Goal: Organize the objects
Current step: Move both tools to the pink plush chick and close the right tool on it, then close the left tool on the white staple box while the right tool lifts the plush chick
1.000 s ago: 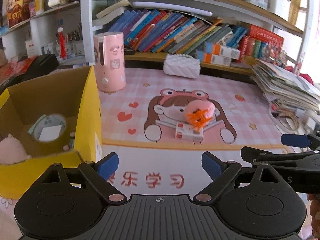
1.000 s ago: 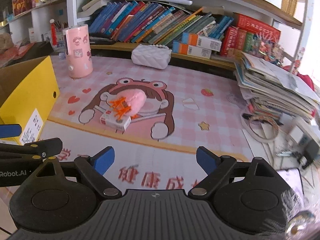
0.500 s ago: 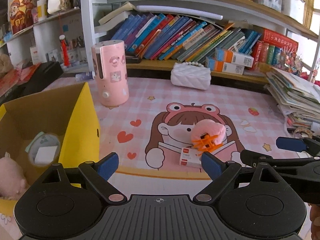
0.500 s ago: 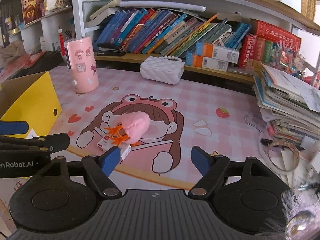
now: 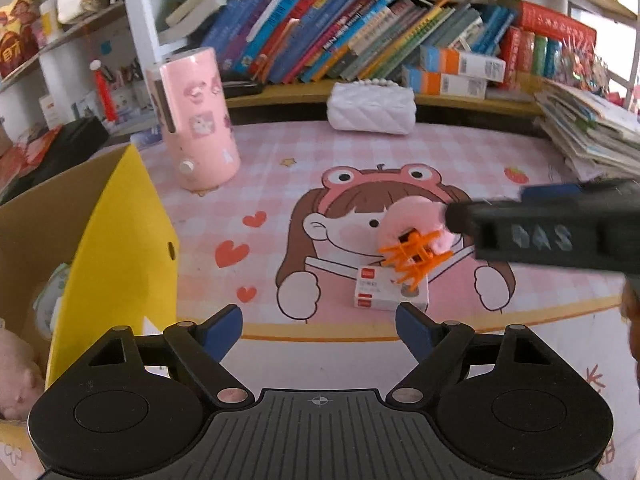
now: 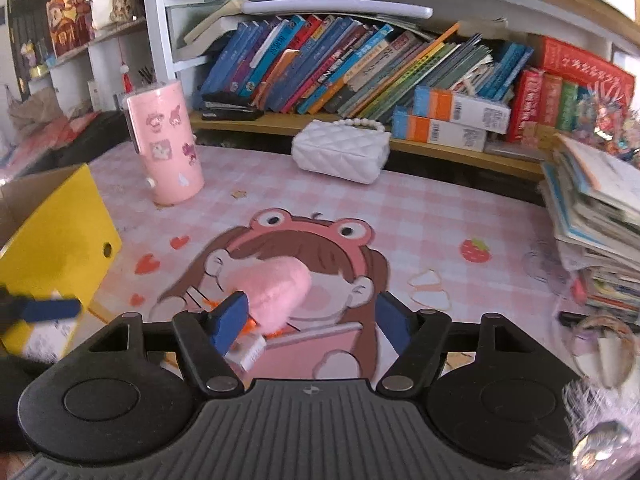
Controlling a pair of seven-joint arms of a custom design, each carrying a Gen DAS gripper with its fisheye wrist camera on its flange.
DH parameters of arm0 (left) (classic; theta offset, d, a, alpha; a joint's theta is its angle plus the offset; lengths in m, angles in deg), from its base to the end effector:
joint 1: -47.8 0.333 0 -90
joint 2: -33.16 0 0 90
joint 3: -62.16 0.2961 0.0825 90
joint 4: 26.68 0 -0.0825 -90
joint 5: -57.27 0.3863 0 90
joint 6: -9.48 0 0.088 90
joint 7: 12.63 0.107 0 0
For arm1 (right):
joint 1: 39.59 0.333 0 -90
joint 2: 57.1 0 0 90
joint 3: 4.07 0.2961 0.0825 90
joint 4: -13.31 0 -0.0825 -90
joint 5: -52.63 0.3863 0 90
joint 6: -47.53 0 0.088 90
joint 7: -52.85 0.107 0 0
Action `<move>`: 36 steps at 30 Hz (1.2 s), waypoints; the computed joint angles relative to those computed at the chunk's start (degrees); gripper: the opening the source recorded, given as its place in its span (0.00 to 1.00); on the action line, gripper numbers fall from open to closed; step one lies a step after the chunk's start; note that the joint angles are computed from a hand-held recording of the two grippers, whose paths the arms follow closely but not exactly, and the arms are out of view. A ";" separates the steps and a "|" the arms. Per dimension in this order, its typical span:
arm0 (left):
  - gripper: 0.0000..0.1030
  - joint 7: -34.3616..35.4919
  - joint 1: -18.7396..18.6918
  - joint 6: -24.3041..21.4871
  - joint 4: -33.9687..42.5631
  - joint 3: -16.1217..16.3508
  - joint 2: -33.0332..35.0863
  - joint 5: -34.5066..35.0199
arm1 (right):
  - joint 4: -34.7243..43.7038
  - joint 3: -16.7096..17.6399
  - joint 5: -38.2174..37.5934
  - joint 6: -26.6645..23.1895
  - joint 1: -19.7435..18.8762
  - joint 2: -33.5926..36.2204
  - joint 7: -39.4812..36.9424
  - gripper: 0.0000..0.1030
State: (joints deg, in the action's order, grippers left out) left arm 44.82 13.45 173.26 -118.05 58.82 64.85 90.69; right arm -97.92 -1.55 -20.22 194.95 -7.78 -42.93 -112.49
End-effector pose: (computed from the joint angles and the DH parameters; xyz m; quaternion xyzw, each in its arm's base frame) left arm 0.5609 -0.4620 0.3702 -0.4444 0.8149 -0.3041 0.2145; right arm 0.5121 0.3674 0.3680 -0.5577 0.7074 -0.3042 0.3098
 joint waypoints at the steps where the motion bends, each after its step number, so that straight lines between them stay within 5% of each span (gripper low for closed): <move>1: 0.82 0.24 -0.05 -0.13 0.25 -0.02 0.21 0.07 | 0.46 -0.31 -0.75 1.88 -0.41 0.55 1.03 0.67; 6: 0.82 1.57 -0.08 -2.20 1.84 -0.42 1.33 -0.11 | 3.80 -1.98 2.68 11.39 -2.61 4.77 2.25 0.68; 14: 0.82 6.00 0.63 -3.67 4.56 -2.15 3.38 -2.46 | 7.53 -4.42 15.78 18.43 -3.09 10.48 -4.65 0.66; 17: 0.82 7.75 0.90 -3.06 5.88 -2.75 4.49 -3.92 | 6.79 -4.51 20.76 21.68 -3.78 11.07 -7.94 0.49; 19: 0.82 8.96 1.02 -2.51 6.88 -3.09 5.34 -5.06 | 5.62 -7.40 20.01 23.83 -1.55 10.35 -6.06 0.44; 21: 0.82 10.19 1.01 -2.21 8.28 -3.38 6.48 -6.28 | 4.35 -14.21 14.23 25.20 4.26 8.93 1.54 0.43; 23: 0.82 11.45 0.83 -1.98 10.12 -3.57 8.00 -7.47 | 2.96 -19.10 5.33 24.40 8.67 6.74 11.72 0.43; 25: 0.81 12.72 0.47 -2.51 12.31 -3.61 9.74 -8.55 | 1.12 -20.06 -0.78 21.05 10.29 3.92 17.65 0.43; 30: 0.73 15.37 -0.38 -4.60 16.77 -3.72 13.11 -10.85 | -3.49 -16.70 -3.03 12.78 9.46 -1.61 18.64 0.43; 36: 0.66 16.88 -0.92 -6.95 19.75 -3.83 15.20 -13.14 | -6.41 -12.40 -5.36 8.96 6.83 -4.85 21.81 0.43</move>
